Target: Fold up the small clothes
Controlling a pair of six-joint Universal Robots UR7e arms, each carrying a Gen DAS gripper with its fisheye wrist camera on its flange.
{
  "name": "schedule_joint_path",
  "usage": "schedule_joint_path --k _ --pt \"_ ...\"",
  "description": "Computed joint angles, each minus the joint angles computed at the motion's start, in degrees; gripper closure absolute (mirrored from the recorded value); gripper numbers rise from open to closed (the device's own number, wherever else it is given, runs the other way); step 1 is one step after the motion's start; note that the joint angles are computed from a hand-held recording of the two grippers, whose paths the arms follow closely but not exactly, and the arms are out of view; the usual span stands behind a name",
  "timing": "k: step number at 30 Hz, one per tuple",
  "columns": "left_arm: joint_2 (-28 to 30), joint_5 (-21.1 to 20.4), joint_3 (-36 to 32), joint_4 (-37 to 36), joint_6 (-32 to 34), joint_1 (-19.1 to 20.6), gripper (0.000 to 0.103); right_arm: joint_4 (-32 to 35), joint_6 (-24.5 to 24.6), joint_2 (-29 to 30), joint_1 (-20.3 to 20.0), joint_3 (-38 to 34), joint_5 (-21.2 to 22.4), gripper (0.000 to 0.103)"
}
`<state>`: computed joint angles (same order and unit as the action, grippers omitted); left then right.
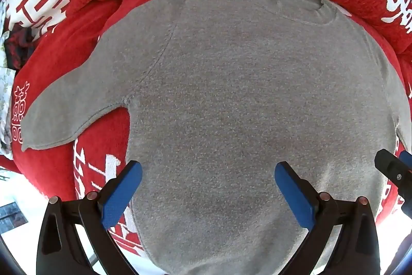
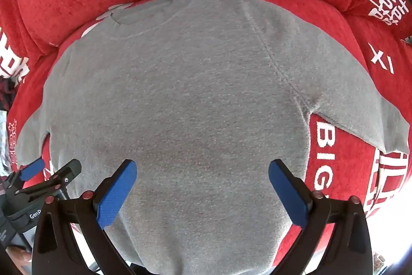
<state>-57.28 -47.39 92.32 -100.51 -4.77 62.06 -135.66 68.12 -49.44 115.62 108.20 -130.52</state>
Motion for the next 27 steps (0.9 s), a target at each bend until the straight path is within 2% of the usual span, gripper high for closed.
schedule_joint_path --k 12,25,27 --pt "-0.55 0.03 0.47 0.44 -0.14 -0.21 0.000 2.81 0.62 0.70 0.33 -2.11 -0.13 0.001" --pt "0.22 0.31 -0.59 0.34 -0.01 0.04 0.000 0.11 -1.88 0.36 -0.35 -0.49 -0.53 0.001" --pt "0.23 0.24 -0.65 0.28 0.12 0.11 0.000 -0.86 -2.30 0.81 -0.14 -0.48 -1.86 0.001"
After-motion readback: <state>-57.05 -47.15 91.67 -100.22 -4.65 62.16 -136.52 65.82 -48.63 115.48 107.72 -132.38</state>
